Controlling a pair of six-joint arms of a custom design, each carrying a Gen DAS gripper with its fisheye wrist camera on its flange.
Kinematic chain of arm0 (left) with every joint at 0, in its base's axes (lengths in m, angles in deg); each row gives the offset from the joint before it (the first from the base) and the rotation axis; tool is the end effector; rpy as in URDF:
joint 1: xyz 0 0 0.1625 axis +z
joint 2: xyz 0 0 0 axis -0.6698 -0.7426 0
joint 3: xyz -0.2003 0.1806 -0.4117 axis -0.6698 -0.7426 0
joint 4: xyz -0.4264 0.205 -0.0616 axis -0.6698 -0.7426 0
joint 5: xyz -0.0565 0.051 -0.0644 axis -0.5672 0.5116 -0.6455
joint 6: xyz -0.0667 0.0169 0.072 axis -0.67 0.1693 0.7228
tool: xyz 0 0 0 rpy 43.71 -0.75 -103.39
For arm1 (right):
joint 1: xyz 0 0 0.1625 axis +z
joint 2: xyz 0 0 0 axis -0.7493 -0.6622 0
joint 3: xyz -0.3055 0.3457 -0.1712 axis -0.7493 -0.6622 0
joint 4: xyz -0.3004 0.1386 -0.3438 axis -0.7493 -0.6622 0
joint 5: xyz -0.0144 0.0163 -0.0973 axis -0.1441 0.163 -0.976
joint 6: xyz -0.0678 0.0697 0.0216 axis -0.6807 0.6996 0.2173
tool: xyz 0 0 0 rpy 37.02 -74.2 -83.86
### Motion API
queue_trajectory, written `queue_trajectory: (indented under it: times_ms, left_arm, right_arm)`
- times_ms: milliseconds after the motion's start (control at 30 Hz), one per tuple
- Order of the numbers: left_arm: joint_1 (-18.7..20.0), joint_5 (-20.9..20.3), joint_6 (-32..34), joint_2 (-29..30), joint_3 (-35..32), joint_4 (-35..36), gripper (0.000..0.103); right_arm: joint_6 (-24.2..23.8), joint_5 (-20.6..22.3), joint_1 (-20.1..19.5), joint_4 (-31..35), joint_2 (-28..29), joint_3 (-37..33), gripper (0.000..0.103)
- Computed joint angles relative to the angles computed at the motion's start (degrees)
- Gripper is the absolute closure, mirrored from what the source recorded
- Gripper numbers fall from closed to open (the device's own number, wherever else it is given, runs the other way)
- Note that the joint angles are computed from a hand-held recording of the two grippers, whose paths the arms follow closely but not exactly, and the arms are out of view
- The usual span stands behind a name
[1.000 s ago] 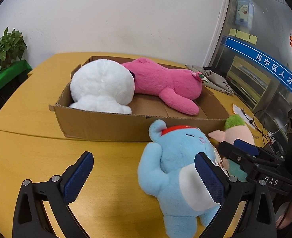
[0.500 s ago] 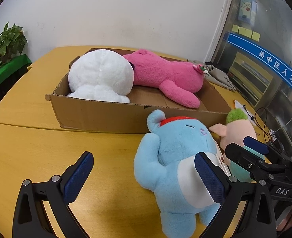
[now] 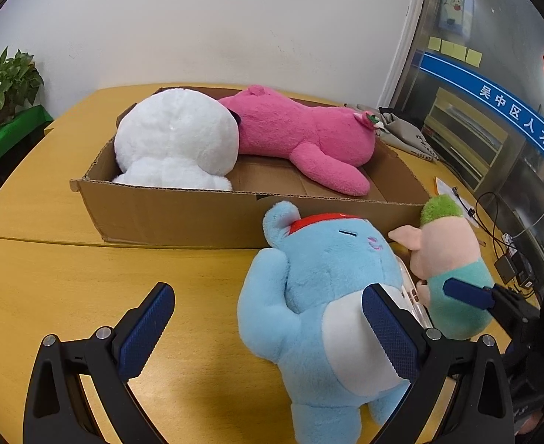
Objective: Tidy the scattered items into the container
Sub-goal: 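Move both grippers to the light-blue cat plush on the table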
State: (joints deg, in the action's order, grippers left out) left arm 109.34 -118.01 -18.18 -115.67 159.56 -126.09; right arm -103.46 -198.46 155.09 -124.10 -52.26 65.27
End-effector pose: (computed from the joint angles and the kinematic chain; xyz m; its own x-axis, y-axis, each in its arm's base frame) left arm -0.0694 -0.6879 0.2375 -0.8287 -0.0943 -0.5517 0.3430 0.6933 -0.6338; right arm 0.3128 -0.7102 -0.0026 -0.7874 -0.3742 0.4898 -0.5836 0.7084 -0.3970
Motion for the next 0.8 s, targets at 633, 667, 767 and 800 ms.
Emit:
queue_trajectory:
  times_ms: [633, 667, 767, 800]
  left_arm:
    - [3.8, -0.8, -2.7, -5.3, 2.2, 2.3, 0.000]
    - [4.0, -0.9, -2.1, -5.3, 1.9, 2.6, 0.000]
    - [5.1, -3.5, -1.0, -5.2, 0.2, 5.4, 0.001]
    - [5.7, -4.9, -1.0, -5.0, -0.8, 7.1, 0.001]
  right_arm:
    - [-2.5, 14.8, -1.6, 14.1, 2.2, -2.1, 0.001]
    - [-0.5, 14.5, -1.8, 13.4, 2.1, -2.1, 0.001]
    - [5.1, 12.9, -2.7, 11.0, 1.6, -1.9, 0.001]
    - [6.3, 13.2, -3.1, 10.7, 1.3, -1.7, 0.000]
